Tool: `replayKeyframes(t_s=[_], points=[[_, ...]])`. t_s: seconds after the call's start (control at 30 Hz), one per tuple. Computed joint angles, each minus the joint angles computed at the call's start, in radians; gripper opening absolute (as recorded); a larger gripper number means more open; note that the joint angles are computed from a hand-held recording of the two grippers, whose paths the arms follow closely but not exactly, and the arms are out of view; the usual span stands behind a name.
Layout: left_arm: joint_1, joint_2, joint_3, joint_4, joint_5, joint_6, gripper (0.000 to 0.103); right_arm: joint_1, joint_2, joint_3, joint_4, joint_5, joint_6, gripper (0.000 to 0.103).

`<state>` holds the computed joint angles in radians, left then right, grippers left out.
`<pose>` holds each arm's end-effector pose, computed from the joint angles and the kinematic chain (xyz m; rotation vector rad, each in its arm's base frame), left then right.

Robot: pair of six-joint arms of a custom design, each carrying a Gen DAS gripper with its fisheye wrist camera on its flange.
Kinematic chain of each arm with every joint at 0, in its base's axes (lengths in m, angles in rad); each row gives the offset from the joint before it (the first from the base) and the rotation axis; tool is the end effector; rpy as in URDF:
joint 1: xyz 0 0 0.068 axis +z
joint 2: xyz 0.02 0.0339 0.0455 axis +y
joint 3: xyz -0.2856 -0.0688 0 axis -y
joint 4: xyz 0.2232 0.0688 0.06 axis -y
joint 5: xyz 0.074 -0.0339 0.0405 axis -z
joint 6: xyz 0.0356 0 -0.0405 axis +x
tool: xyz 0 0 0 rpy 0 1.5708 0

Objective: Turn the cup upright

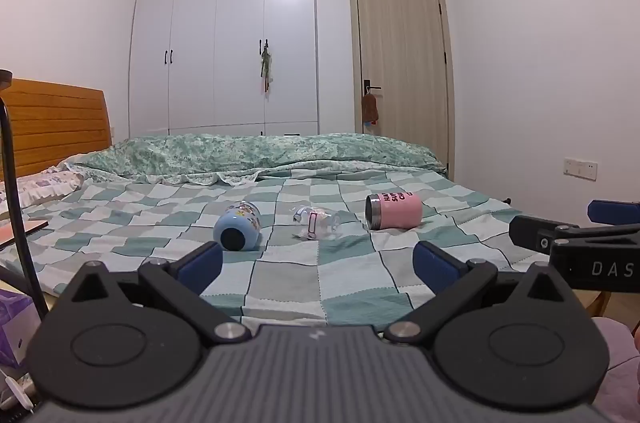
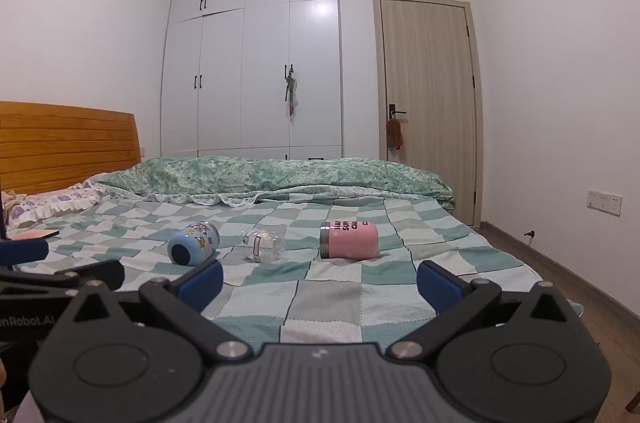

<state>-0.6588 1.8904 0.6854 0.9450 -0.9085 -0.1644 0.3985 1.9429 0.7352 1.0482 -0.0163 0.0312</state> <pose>0.2847 -0.1849 0.1730 -0.1938 1.7240 0.2273 0.3384 0.1431 0.1748 -0.3299 1.7101 0.3302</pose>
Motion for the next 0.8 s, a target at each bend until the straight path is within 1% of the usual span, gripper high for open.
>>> replayKeyframes(t_s=[0.03,0.23,0.3,0.4,0.47,0.8], points=[[0.001,-0.006,0.006,-0.029,0.001,-0.015,0.103,0.000,0.000,0.000,0.000,0.001,0.000,0.103],[-0.003,-0.005,0.006,-0.015,0.005,-0.005,0.103,0.000,0.001,0.000,0.003,0.000,0.002,0.103],[-0.021,-0.016,-0.009,-0.015,-0.015,-0.011,0.103,0.001,0.001,0.000,0.004,0.001,0.001,0.103],[-0.009,-0.007,-0.016,0.013,0.005,0.000,0.103,0.001,0.001,0.000,0.004,0.001,0.001,0.103],[-0.003,-0.009,-0.013,0.012,0.011,0.005,0.103,0.001,0.001,0.000,0.004,0.000,0.002,0.103],[-0.004,-0.011,-0.020,0.023,0.009,0.007,0.103,0.001,0.001,-0.001,0.005,0.001,0.002,0.103]])
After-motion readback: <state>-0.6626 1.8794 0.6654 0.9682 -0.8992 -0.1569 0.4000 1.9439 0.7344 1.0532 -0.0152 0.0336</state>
